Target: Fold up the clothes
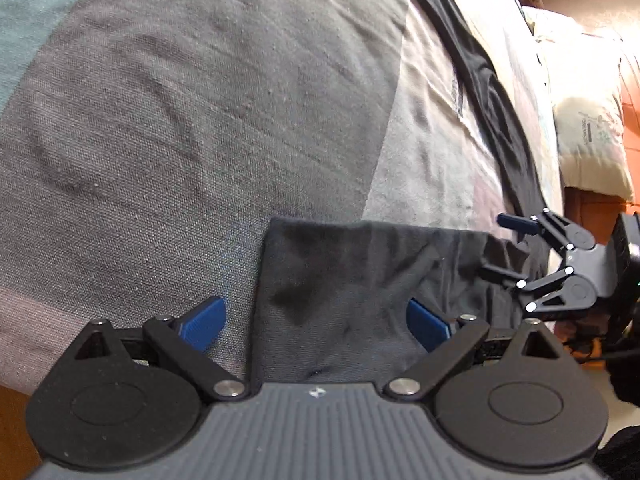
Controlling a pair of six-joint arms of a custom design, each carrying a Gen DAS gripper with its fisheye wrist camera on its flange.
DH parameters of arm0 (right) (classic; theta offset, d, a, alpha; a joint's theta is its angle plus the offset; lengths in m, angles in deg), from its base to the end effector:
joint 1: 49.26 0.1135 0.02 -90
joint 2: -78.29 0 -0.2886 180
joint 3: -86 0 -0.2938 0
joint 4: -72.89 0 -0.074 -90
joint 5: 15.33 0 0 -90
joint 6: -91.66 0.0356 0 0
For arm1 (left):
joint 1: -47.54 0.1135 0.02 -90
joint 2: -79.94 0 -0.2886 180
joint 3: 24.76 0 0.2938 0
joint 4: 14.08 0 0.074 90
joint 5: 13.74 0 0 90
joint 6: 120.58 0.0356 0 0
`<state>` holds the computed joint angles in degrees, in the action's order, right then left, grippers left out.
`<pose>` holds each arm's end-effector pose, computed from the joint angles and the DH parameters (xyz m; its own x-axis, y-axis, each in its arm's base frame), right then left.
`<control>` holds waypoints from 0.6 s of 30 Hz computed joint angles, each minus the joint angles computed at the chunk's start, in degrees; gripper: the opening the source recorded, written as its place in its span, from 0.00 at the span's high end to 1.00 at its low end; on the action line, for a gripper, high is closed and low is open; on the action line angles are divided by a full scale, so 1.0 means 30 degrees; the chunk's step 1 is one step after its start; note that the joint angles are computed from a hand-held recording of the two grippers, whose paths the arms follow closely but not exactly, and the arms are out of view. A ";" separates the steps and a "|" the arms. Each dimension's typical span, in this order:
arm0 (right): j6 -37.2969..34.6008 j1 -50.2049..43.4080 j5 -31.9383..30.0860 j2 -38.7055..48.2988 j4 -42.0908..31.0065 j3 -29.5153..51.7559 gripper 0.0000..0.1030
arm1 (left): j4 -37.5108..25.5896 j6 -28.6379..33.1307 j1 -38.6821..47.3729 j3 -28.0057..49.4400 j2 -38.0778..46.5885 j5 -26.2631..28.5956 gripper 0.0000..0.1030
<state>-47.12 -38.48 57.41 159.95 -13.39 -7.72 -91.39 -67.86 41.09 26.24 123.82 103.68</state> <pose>0.2796 0.0640 0.3159 -0.4743 -0.8215 -0.3164 -0.8767 0.4737 0.0843 0.1366 -0.0319 0.2506 -0.8982 -0.4395 -0.0072 -0.3635 0.7519 -0.5500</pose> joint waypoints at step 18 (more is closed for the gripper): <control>-0.4520 -0.7506 0.0628 -0.0841 -0.1555 -0.0100 0.10 | 0.5248 -0.7361 -0.7875 0.1604 0.2494 -0.1551 0.03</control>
